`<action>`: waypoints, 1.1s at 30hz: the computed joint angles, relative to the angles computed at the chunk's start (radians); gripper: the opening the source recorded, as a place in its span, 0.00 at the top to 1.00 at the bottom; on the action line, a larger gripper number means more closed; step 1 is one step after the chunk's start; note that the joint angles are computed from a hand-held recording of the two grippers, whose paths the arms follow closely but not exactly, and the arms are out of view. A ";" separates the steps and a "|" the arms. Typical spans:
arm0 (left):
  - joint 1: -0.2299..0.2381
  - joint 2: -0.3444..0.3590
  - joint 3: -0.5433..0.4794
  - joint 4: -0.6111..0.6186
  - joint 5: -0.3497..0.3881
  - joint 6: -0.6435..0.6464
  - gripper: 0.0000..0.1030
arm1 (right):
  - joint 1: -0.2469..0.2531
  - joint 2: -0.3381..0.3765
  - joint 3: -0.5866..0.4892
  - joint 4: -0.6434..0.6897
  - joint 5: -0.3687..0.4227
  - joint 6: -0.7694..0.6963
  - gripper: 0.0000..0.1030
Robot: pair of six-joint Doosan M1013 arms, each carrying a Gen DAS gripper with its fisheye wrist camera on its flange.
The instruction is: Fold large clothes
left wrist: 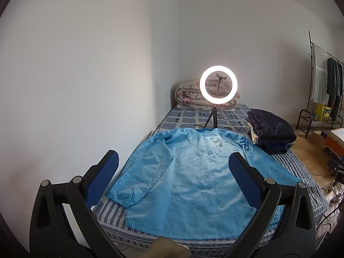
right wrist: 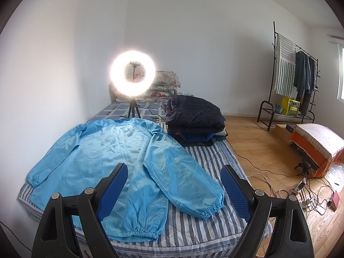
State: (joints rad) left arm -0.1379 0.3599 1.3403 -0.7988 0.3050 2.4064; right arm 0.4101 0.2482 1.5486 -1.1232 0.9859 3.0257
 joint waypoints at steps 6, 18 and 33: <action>0.001 0.000 0.000 -0.007 0.000 0.007 0.00 | -0.002 -0.002 0.003 0.000 -0.003 0.000 0.13; 0.001 -0.001 0.000 -0.013 -0.001 0.014 0.00 | -0.001 -0.002 0.002 0.002 -0.003 -0.001 0.13; 0.002 -0.002 0.004 -0.024 -0.002 0.025 0.00 | 0.001 0.001 -0.005 0.006 0.002 -0.012 0.13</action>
State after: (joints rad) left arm -0.1363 0.3583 1.3443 -0.8226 0.3028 2.4311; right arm 0.4107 0.2495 1.5431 -1.1176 0.9877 3.0139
